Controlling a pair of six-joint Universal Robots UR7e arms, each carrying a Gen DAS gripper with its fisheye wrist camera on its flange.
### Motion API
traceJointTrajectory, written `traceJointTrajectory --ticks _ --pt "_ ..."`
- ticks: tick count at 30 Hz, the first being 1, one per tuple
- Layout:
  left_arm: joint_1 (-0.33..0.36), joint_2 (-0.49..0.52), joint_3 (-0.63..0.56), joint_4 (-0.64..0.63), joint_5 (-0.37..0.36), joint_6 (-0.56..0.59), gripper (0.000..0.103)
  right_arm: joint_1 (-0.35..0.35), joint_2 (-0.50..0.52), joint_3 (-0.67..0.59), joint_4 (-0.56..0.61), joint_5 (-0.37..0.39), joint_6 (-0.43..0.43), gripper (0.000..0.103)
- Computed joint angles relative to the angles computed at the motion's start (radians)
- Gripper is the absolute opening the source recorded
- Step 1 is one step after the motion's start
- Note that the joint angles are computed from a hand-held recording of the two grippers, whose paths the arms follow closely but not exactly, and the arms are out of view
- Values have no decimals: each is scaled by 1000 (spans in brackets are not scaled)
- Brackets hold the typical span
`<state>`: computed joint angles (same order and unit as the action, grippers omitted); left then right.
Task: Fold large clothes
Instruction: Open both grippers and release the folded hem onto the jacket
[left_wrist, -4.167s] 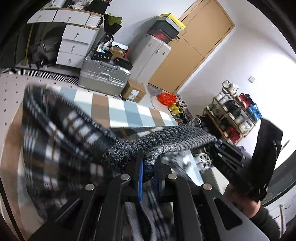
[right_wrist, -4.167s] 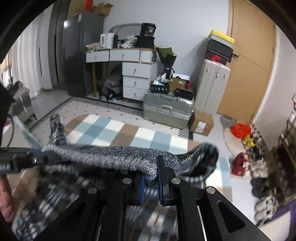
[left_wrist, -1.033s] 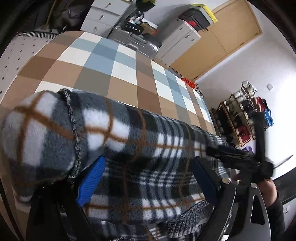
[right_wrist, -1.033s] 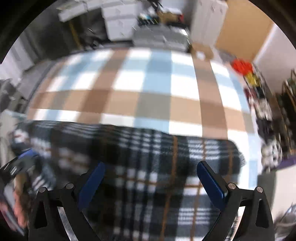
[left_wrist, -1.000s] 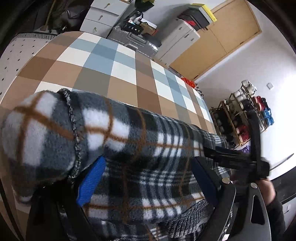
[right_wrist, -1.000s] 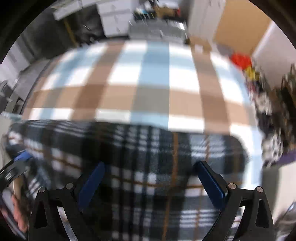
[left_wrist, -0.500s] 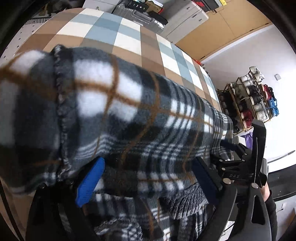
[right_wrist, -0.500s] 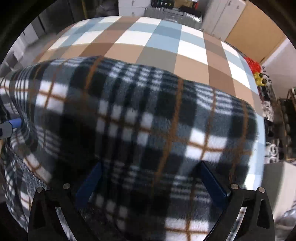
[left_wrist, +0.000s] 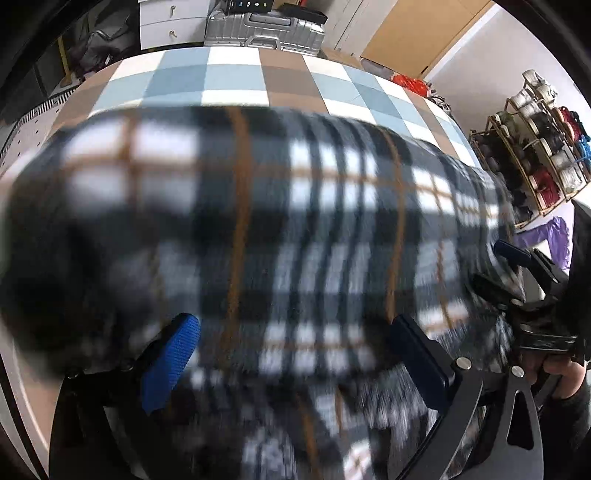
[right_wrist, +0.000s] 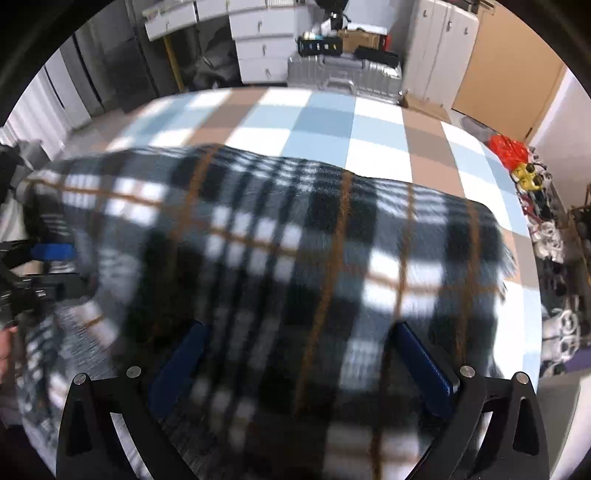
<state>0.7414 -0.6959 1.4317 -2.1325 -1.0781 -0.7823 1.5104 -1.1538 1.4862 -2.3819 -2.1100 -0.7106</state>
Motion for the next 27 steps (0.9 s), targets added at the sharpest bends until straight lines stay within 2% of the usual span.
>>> traceJointTrajectory --ticks 4,9,12,16,18,19,22,24,27 --pt "-89 -147 195 -93 -25 -74 100 -32 -196 135 44 183 14 103" --pt "-275 -295 402 -62 95 -247 100 -84 -445 304 57 317 25 103" --pt "-370 -339 480 11 159 -391 100 -107 -575 445 -37 359 28 103" --pt "-437 -319 488 61 237 -497 100 -150 -687 581 -132 499 30 103" --pt "-474 -295 477 156 289 -590 101 -166 -731 650 -193 558 19 103" --pt "-472 -280 468 163 305 -583 101 -176 -746 682 -231 576 -13 103" --pt "-484 -259 440 272 331 -606 101 -159 -739 710 -282 494 -84 103" --pt "-504 -246 438 359 370 -637 101 -184 -745 715 -283 493 -101 103" --pt "-511 -240 455 371 401 -646 101 -215 -745 701 -246 490 -86 103"
